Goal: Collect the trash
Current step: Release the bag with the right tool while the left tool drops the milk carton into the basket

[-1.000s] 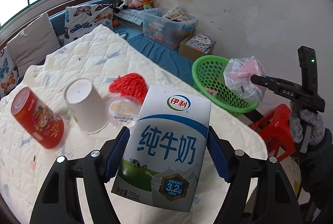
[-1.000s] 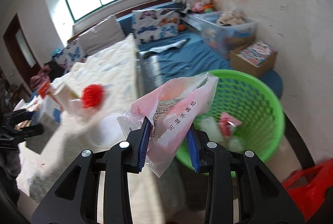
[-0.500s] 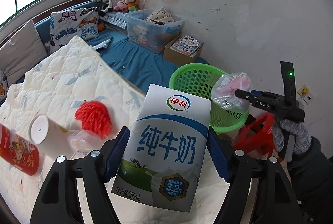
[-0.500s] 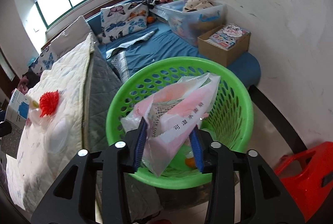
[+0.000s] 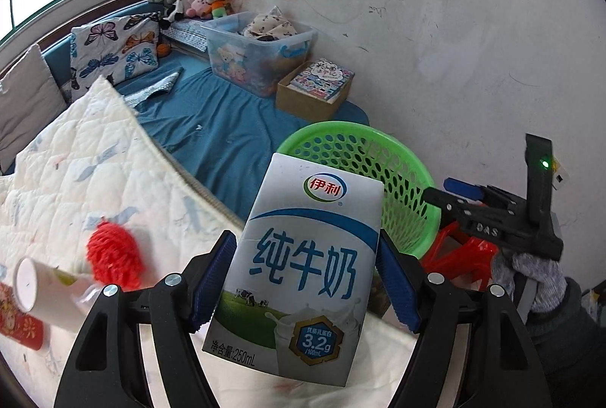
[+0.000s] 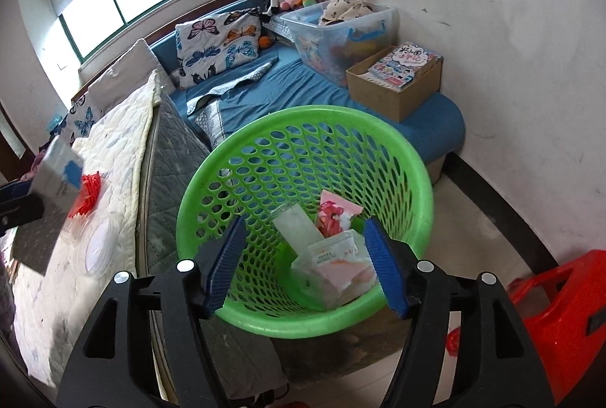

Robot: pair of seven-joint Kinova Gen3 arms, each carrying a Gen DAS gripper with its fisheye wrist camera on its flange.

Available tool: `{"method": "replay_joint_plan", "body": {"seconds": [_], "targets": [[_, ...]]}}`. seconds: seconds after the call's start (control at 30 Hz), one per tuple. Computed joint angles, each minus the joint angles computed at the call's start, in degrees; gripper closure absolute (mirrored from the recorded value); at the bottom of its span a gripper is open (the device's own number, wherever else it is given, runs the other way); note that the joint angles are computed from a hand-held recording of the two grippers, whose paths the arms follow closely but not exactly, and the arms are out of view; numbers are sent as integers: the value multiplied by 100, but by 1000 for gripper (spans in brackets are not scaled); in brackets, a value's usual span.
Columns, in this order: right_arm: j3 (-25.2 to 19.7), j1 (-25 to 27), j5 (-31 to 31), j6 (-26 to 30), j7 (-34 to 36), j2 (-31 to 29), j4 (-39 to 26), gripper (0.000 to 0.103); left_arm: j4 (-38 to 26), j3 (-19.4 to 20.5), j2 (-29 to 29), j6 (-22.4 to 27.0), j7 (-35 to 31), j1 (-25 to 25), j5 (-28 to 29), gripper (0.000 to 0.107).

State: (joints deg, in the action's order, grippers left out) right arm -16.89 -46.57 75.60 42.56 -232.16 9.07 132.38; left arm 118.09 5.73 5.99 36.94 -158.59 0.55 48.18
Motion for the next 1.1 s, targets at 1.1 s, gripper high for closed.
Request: {"method": "replay_joint_plan", "body": {"seconds": [1.1], "targets": [[-444, -550, -203, 447, -787, -262, 627, 25, -934, 1381, 1393, -952, 2975, 866, -1959, 29]]}}
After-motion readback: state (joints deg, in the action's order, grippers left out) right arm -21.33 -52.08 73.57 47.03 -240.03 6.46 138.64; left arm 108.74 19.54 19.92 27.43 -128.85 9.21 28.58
